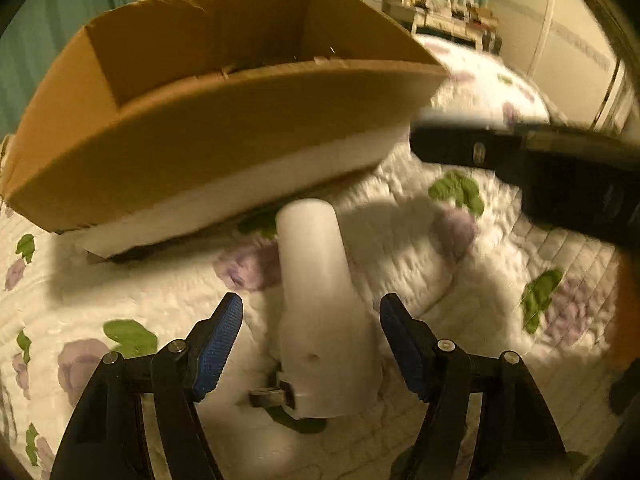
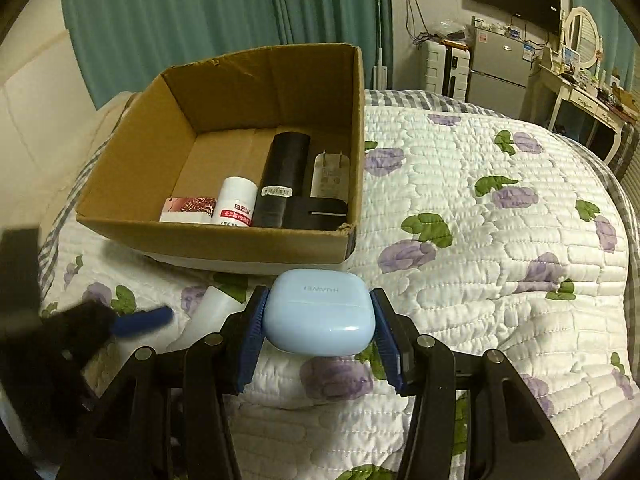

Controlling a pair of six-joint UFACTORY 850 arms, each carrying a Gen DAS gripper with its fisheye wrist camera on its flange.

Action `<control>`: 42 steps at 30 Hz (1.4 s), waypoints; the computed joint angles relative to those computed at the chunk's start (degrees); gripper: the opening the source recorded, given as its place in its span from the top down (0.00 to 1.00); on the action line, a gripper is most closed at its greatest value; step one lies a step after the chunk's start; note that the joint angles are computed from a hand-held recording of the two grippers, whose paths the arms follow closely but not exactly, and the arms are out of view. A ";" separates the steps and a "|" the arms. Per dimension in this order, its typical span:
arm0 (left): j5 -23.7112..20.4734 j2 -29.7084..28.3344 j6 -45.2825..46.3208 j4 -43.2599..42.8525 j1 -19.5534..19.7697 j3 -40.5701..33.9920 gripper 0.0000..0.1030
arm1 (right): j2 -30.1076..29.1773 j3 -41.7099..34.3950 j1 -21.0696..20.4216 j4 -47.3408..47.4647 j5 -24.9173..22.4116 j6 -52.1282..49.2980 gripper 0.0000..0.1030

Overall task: Organize rigid objects
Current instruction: 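Grasp the white hair dryer with the left gripper, then lower the hair dryer into the box and open the left gripper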

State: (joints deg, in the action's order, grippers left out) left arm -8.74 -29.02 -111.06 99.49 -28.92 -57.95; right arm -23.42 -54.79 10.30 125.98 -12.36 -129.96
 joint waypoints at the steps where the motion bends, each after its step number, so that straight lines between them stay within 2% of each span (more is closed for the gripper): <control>1: -0.31 0.30 1.35 -1.04 -0.31 0.19 0.57 | 0.16 0.08 -0.06 0.01 0.06 -0.07 0.52; 4: -0.62 1.69 -5.99 5.02 -0.20 1.46 0.56 | 1.32 0.82 0.10 1.31 0.66 -1.66 0.52; 7: -3.08 5.09 -13.29 10.46 -0.43 4.10 0.56 | 3.77 2.24 0.24 3.04 0.82 -4.11 0.52; 9: -5.03 7.87 -15.17 11.21 -0.86 5.93 0.56 | 6.26 3.51 0.23 3.95 0.46 -5.54 0.52; 15: -12.80 13.93 -6.66 1.77 -3.44 6.25 0.56 | 13.24 6.04 0.57 5.40 0.10 -8.11 0.52; 24: -17.65 18.38 -4.47 0.43 -3.18 3.27 0.56 | 19.35 4.24 1.34 0.41 0.34 -5.72 0.52; 31: -18.50 16.37 -2.07 0.04 -0.51 -1.81 0.56 | 16.85 -1.21 1.62 -1.56 -1.18 -3.78 0.52; 42: -15.31 5.04 2.85 -4.80 3.01 -10.46 0.56 | 4.72 -10.84 2.38 -3.00 -2.23 -1.95 0.52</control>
